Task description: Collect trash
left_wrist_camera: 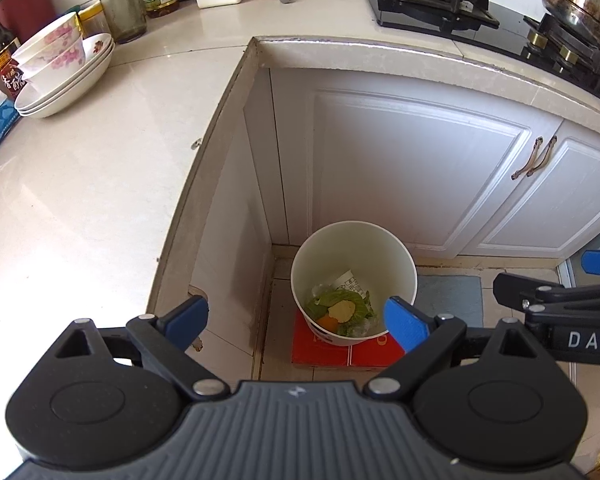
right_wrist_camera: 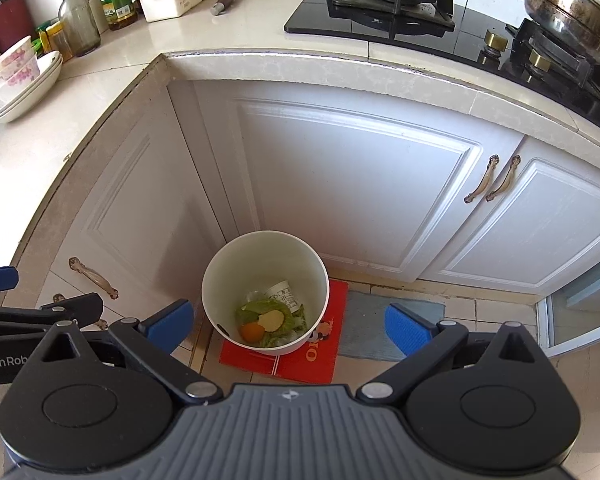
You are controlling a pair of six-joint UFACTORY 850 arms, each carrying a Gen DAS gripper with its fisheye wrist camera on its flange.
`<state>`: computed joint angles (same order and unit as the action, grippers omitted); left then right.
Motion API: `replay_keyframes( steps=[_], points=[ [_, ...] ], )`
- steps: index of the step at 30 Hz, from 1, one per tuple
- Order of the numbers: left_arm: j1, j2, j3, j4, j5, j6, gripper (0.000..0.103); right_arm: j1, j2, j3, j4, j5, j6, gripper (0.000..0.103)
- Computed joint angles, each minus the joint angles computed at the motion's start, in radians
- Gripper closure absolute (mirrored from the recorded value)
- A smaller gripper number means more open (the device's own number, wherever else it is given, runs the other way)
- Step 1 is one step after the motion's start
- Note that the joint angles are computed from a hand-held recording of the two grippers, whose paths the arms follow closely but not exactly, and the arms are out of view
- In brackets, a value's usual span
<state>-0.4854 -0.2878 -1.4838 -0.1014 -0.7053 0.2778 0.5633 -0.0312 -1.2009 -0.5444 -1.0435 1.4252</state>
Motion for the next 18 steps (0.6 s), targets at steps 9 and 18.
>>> replay_keyframes(
  steps=[9, 18],
  points=[
    [0.002, 0.001, -0.007, -0.008, -0.006, -0.004, 0.008, 0.004, -0.002, -0.011, -0.011, -0.008, 0.000, 0.000],
    [0.003, 0.003, -0.010, -0.007, -0.005, -0.008, 0.008, 0.004, 0.001, -0.013, -0.014, -0.009, -0.005, 0.000]
  ],
)
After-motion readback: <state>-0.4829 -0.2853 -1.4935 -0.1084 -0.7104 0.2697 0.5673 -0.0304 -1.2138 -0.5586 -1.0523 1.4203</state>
